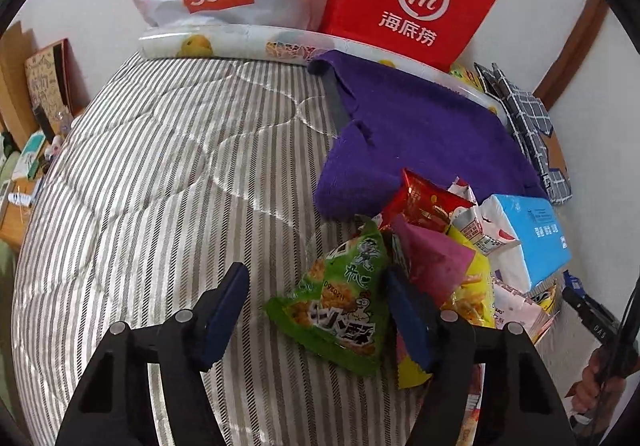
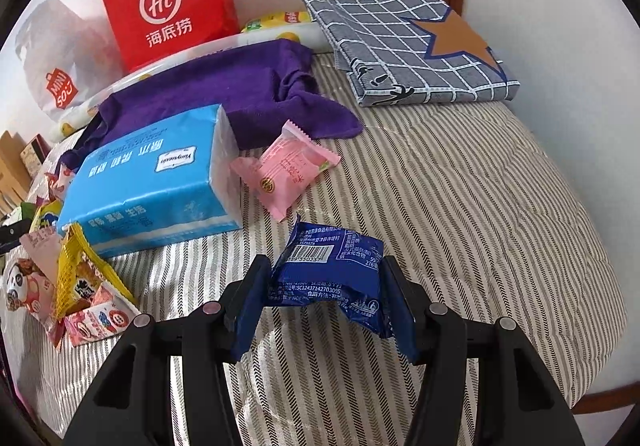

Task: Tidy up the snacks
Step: 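Grasp the blue wrapped snack with the right tool while the left tool grasps the green chip bag, then carry the blue snack and green chip bag over the purple towel with both tools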

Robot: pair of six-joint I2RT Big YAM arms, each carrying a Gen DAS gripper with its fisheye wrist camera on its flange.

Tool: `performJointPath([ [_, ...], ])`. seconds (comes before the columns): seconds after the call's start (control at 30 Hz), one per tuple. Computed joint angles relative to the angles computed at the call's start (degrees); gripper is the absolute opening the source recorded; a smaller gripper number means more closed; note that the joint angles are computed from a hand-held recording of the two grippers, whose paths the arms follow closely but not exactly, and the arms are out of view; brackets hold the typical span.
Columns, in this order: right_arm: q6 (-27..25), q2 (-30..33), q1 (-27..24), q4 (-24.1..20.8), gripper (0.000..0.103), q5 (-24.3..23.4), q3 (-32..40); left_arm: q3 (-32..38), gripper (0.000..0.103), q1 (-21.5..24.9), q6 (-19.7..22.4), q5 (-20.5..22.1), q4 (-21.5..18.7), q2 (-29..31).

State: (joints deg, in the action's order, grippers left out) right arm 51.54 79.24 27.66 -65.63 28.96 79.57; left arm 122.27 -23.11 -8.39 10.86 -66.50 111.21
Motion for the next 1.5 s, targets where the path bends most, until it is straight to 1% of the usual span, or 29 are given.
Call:
performJointPath([
  [0.13, 0.04, 0.29, 0.28, -0.85, 0.056, 0.31, 0.52, 1.39, 0.071, -0.78, 0.83, -0.20, -0.84, 1.33],
  [0.27, -0.28, 0.51, 1.05, -1.61, 0.055, 1.12, 0.88, 3.14, 0.070, -1.14, 1.61, -0.22, -1.57, 2.57],
  [0.3, -0.35, 0.39, 1.33, -1.66, 0.055, 1.44, 0.85, 3.49, 0.067, -1.26, 2.06, -0.79, -1.51, 2.78],
  [0.33, -0.33, 0.16, 1.57, -1.60, 0.054, 1.68, 0.74, 3.45, 0.062, -1.21, 2.33, -0.38, -1.44, 2.75],
  [0.37, -0.24, -0.03, 1.78, -1.60, 0.053, 1.78, 0.67, 3.60, 0.056, -1.02, 2.68, 1.13, -1.73, 2.79],
  [0.4, -0.18, -0.25, 1.98, -1.60, 0.052, 1.84, 0.61, 3.56, 0.054, -0.92, 2.51, 1.45, -1.87, 2.65],
  [0.53, 0.17, -1.25, 3.01, -1.73, 0.051, 2.67, 0.35, 0.76, 0.051, -0.42, 1.20, 2.52, -0.20, 0.52],
  [0.77, 0.45, -2.44, 4.80, -1.35, 0.049, 3.81, 0.38, -5.02, 0.051, -0.37, 0.56, 0.72, 2.20, -4.81],
  [1.0, -0.19, -2.78, 7.03, -1.52, 0.049, 5.40, 1.70, -10.43, 0.051, -0.43, -0.51, 0.45, 3.74, -10.58],
  [1.23, -1.81, -1.98, 9.01, -2.55, 0.048, 7.29, 4.97, -12.59, 0.051, -1.59, -2.49, 1.43, 4.19, -13.96],
  [1.33, -2.15, -1.76, 9.78, -3.33, 0.048, 8.27, 6.51, -12.36, 0.051, -2.32, -3.25, 2.45, 3.95, -14.43],
  [1.5, -3.67, -1.80, 10.30, -3.30, 0.048, 9.31, 8.53, -11.43, 0.051, -4.18, -3.23, 2.03, 3.61, -14.83],
])
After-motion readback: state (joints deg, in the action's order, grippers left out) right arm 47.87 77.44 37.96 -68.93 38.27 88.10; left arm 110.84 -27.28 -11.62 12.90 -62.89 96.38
